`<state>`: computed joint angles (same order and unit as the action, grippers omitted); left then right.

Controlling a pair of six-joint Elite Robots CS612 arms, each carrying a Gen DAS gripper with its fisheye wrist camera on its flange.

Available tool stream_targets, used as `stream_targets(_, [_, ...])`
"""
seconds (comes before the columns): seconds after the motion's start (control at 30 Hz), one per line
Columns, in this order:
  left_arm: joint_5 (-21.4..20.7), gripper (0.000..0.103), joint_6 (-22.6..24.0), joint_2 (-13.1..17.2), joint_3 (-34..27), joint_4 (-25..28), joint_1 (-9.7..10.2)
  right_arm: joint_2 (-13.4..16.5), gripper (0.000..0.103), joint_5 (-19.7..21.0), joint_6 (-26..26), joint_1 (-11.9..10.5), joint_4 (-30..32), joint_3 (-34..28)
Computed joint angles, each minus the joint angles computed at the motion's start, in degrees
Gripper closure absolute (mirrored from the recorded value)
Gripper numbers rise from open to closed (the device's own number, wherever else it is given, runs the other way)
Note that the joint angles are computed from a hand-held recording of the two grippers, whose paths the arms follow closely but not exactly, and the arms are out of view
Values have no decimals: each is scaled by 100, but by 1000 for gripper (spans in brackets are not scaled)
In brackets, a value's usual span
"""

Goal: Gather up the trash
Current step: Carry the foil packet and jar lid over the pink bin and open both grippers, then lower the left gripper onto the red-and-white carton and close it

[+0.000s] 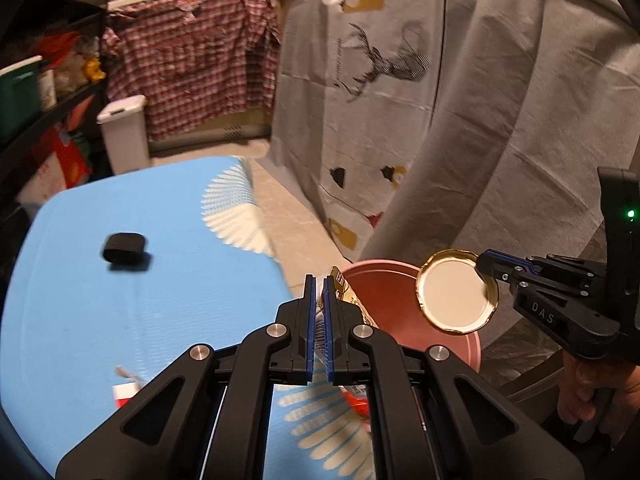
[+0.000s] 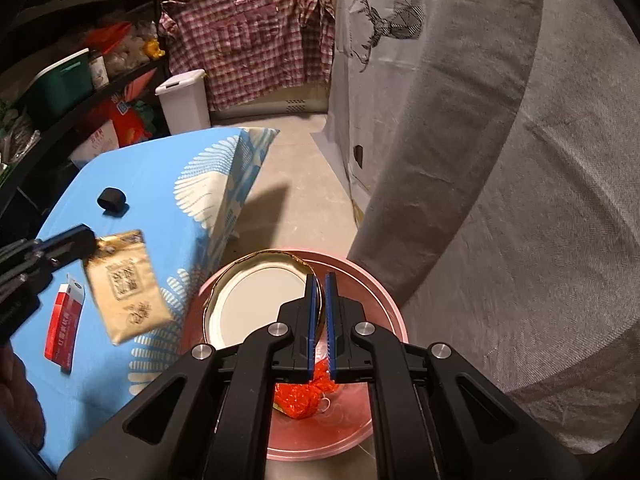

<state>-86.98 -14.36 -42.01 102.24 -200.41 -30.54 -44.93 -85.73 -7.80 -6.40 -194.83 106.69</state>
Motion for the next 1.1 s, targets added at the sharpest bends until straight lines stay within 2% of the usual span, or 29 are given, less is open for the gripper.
stream_targets(0.17, [-376, 95, 86, 111, -176, 159, -32, 19, 95, -50, 16, 1, 242, -62])
stream_targets(0.2, [-435, 91, 91, 121, -201, 194, -31, 28, 95, -51, 26, -1, 311, -81])
stream_targets(0.23, [-495, 79, 74, 130, -221, 218, -25, 32, 93, -77, 32, 0, 428, -104])
stream_targets(0.33, [-581, 77, -15, 146, -232, 136, 10, 55, 69, -196, 74, 14, 449, -122])
stream_targets(0.37, [-591, 77, -44, 139, -221, 116, 27, 58, 68, -183, 84, 8, 414, -115])
stream_targets(0.63, [-400, 77, -205, 66, -107, -10, 108, 54, 68, 23, 75, 8, 122, -63])
stream_targets(0.83, [6, 77, -311, -42, 111, -113, 197, 29, 68, 253, 79, 28, -268, 14])
stream_targets(1.1, [544, 77, -496, -142, 451, -84, 359, -28, 68, 544, 152, 100, -495, 80])
